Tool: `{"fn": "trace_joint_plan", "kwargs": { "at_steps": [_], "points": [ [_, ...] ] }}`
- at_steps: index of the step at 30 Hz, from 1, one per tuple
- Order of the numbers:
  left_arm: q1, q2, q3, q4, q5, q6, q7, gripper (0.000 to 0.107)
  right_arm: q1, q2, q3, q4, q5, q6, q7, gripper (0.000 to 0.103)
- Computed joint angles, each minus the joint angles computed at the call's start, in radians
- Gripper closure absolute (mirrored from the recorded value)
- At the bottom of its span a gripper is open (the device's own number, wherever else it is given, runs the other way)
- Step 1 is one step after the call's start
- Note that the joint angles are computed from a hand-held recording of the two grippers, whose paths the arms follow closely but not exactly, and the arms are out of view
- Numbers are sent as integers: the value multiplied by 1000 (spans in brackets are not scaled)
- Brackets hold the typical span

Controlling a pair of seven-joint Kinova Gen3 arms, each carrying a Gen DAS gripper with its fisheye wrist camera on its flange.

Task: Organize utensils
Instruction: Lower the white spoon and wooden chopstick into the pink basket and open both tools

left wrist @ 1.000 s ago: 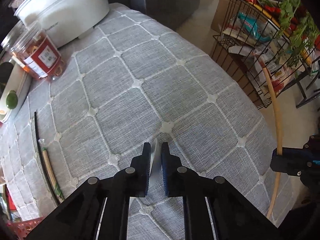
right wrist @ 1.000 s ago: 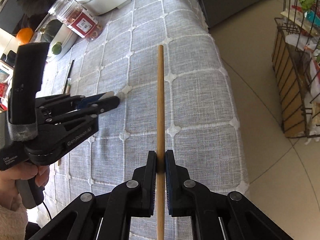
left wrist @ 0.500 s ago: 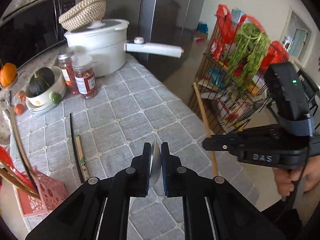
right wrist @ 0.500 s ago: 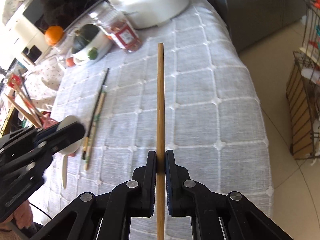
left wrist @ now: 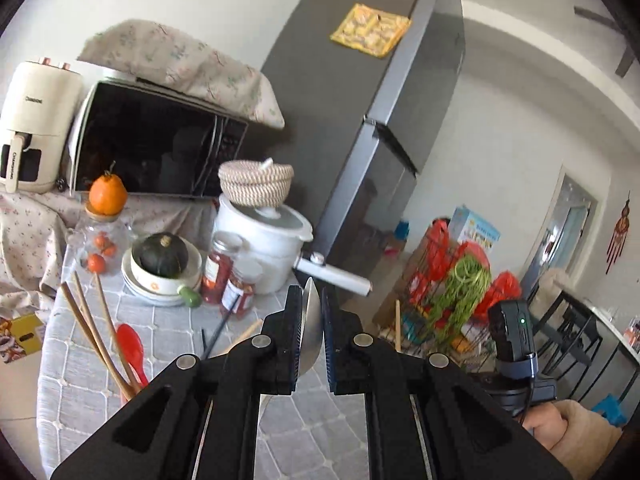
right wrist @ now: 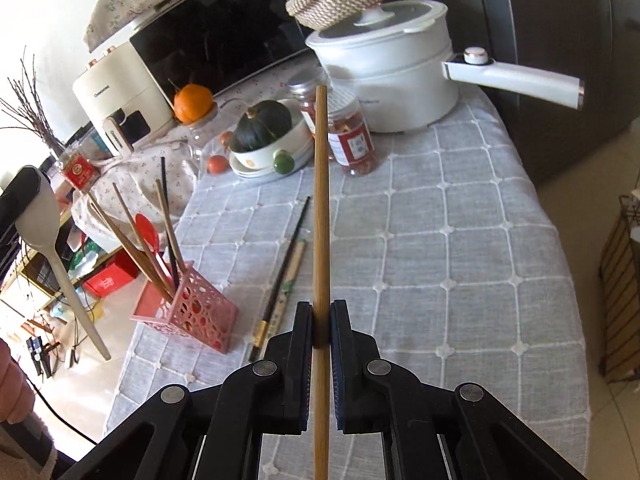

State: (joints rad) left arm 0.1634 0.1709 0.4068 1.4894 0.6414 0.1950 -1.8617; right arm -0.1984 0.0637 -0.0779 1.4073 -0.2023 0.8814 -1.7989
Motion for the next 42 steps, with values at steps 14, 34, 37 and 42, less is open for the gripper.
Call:
{"fn": "trace_joint_plan", "kwargs": {
  "at_steps": [14,34,37,42],
  "points": [
    [0,134,-61,-19,-140,-83,142,97,-116,77,-37,-64,138,-162,-119,96],
    [222,116,-353,-201,-588,499,719,64,-253,66,-10,32,360,-484,-339,96],
    [312,122,-419,-249,-710,621,785,62,-296,80,10,27,455,-507,-434,96],
    [300,150,-352,-328,-854,803,836,59,-399,121,75,3,649,-504,-613,96]
  ]
}}
